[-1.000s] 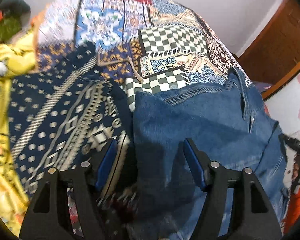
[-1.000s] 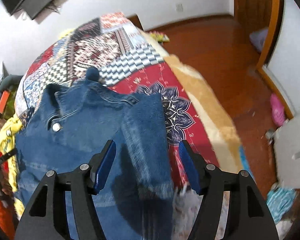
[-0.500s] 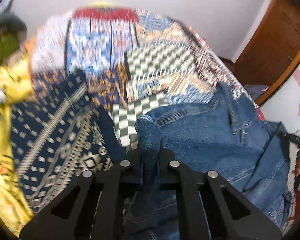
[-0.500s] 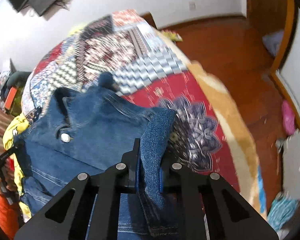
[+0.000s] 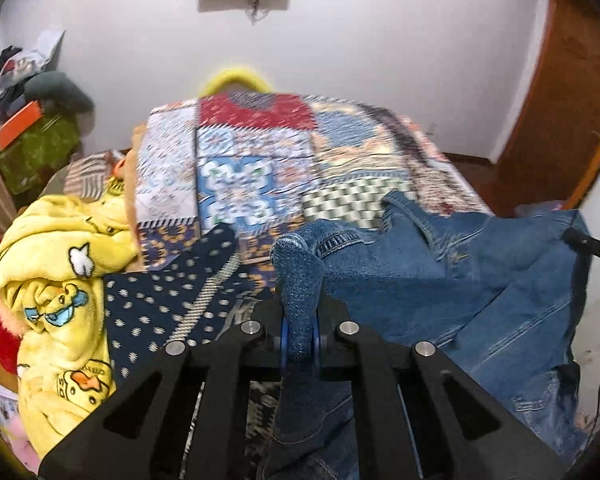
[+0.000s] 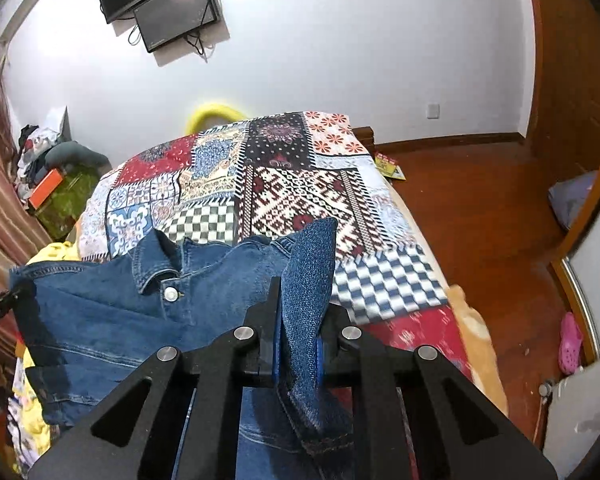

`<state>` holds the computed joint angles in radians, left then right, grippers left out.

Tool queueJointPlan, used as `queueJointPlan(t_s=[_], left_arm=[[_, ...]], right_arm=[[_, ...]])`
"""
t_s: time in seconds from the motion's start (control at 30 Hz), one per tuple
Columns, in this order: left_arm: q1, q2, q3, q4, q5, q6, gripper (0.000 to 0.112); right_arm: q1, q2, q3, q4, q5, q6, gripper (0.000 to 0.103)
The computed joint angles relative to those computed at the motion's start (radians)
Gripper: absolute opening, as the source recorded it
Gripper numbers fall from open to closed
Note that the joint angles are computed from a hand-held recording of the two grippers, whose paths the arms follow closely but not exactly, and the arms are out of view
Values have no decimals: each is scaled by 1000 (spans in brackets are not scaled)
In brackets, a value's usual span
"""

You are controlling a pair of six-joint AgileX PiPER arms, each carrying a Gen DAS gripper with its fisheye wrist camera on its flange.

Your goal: Fold large clothes

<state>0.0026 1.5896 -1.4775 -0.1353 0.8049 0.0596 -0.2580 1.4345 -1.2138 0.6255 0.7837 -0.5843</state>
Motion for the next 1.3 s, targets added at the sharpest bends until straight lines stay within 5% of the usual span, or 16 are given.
queueJointPlan(t_s=[0.2,0.37,0.6,0.8,0.97,1.13,1.3], left_arm=[[49,173,-44,12,-13,5,8],[48,255,-25,56,-73,-6,13],[31,262,-8,191,-60,-155,21],[11,122,28,244,-7,-154,24],[-15,-84,114,245,9,-130,66],[-35,-308,208,217,71,-111,96],[-77,-498,344,214,128,-124,100]], right_arm=[[99,154,-42,-172,-143,174,10],[79,258,-67,-203,-142,160,11],[83,223,-43,-244,-142,145,14],[125,60,18,-367,-122,174,32],[130,-153,118,-377,-94,129,68],[65,-337,177,-318,39,32,84],[-84,-452,232,-191,207,-133,85]])
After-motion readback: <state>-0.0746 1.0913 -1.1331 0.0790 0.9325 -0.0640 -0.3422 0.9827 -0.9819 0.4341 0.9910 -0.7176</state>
